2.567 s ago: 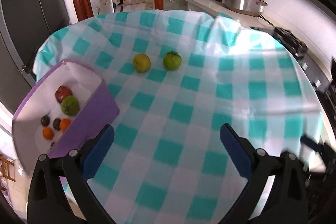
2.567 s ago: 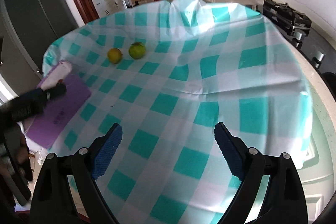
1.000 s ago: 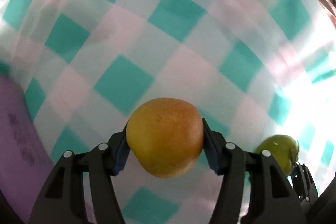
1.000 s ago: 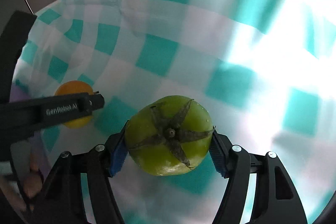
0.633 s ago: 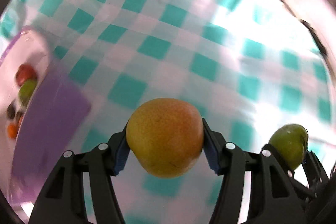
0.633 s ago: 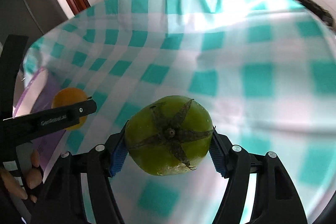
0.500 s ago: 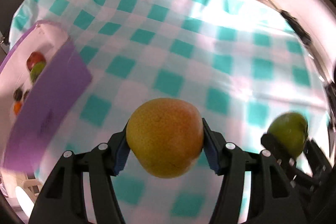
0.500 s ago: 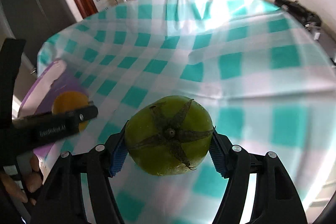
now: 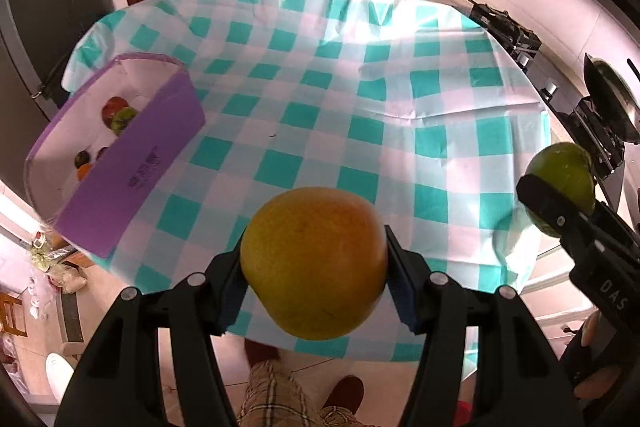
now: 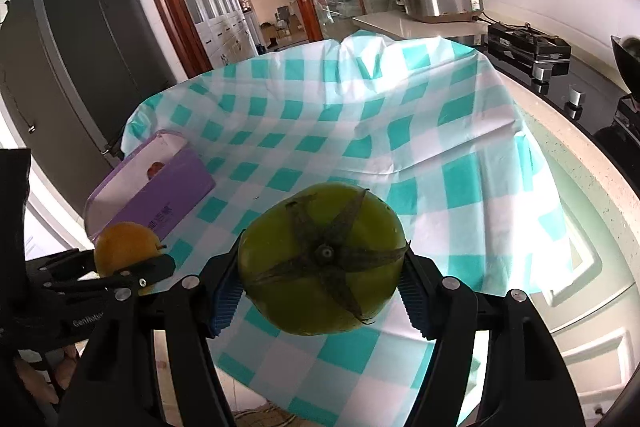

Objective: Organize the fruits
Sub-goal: 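Carry the green apple and lemon over the white box with both tools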

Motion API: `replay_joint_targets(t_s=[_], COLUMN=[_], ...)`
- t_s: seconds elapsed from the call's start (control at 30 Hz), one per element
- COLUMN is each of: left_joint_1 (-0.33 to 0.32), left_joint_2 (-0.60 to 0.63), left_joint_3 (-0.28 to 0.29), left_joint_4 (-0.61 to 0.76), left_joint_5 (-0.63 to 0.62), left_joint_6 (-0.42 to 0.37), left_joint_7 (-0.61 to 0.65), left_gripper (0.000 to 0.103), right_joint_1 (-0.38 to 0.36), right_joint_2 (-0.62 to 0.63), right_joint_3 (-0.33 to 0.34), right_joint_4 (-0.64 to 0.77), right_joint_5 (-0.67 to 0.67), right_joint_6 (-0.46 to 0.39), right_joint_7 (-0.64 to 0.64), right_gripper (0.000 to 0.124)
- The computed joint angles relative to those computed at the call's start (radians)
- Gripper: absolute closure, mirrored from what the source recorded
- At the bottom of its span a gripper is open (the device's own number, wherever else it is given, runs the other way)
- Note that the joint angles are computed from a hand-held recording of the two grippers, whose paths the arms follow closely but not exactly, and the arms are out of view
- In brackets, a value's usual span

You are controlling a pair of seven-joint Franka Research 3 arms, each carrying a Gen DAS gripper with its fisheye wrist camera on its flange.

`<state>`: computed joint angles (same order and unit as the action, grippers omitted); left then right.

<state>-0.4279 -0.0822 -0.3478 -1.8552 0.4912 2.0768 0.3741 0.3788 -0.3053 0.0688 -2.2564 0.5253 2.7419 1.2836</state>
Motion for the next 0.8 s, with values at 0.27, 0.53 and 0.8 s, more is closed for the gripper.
replay_joint_targets(t_s=[0.27,0.53,0.8], left_joint_1=[0.029,0.108,0.218], left_joint_2=[-0.155,-0.424,-0.638], left_joint_3=[0.023,0.127,0.253], left_joint_4=[-0.158,-0.406,-0.591], left_joint_5=[-0.047,-0.14,-0.191], left_joint_6=[0.034,0.1,0.134], left_joint_7=[0.057,0.27,0.543], left_gripper=[0.042,0.042,0.042], right_joint_1=[0.008,0.041,0.206], right_joint_2=[0.026,0.199,0.438], right_joint_3=[0.064,0.173,0.159], right_joint_4=[0.02,0.192,0.474], right_joint_5=[-0.062,-0.293,-0.628], right_joint_6=[0.024,0.047,0.026], right_joint_7=[0.11,0.444,0.806], right_gripper=[0.058,0.058,0.058])
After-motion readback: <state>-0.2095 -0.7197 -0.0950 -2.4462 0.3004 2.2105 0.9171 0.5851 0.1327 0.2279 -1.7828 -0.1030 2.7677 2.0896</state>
